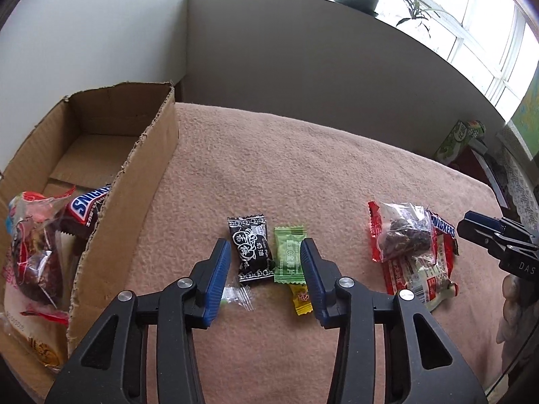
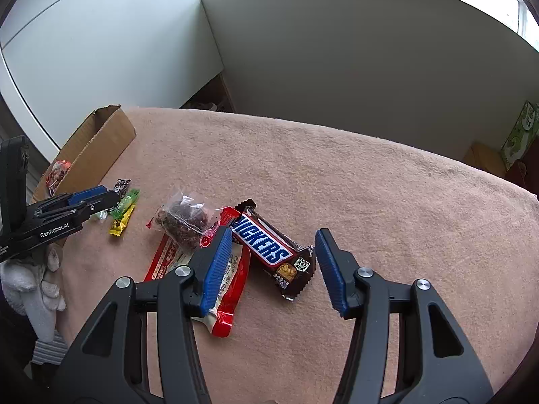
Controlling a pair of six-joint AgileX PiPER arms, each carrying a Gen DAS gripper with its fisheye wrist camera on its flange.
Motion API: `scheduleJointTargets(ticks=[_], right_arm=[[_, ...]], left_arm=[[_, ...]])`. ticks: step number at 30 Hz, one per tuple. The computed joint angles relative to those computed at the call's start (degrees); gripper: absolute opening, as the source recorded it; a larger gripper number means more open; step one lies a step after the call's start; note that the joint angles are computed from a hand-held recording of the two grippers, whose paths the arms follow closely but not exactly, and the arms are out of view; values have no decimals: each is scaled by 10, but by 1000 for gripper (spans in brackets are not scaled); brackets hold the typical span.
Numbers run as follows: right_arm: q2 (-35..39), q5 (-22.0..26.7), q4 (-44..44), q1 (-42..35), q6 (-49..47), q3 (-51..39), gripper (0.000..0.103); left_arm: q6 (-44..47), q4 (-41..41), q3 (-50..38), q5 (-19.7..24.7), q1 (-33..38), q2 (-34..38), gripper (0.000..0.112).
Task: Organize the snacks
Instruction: 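Move both open tools back over the remaining candies on the table, then grasp the black candy pack with the left tool while the right tool grasps a Snickers bar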
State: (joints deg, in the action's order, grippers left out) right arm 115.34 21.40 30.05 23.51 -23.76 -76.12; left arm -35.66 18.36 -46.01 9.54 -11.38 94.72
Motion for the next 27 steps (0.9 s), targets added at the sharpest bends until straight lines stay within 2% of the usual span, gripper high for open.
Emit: scheduleJointTargets(ticks=[10,12,17,20,25,26,27], right_arm=[[40,31,-26,6,7,-50,54],[49,42,-53,10,27,-65,54],[69,71,-96,19,53,-102,54],[76,83,-92,18,41,-112,54],[83,86,-155,35,80,-118,54],[81,84,-145,32,75,-116,49],[82,85,-130,29,65,-117,40]], left_arm=[[75,-72,3,-13,13,16,28],[131,-126,2,-14,19,16,27],[184,-169,-4,-15,25,24,25],[173,-154,-24,-10,23,38,24],[268,-239,-20,-10,28,37,24],[282,-252,-21,-9,30,39,24],[291,-263,-22,-8,32,38,23]])
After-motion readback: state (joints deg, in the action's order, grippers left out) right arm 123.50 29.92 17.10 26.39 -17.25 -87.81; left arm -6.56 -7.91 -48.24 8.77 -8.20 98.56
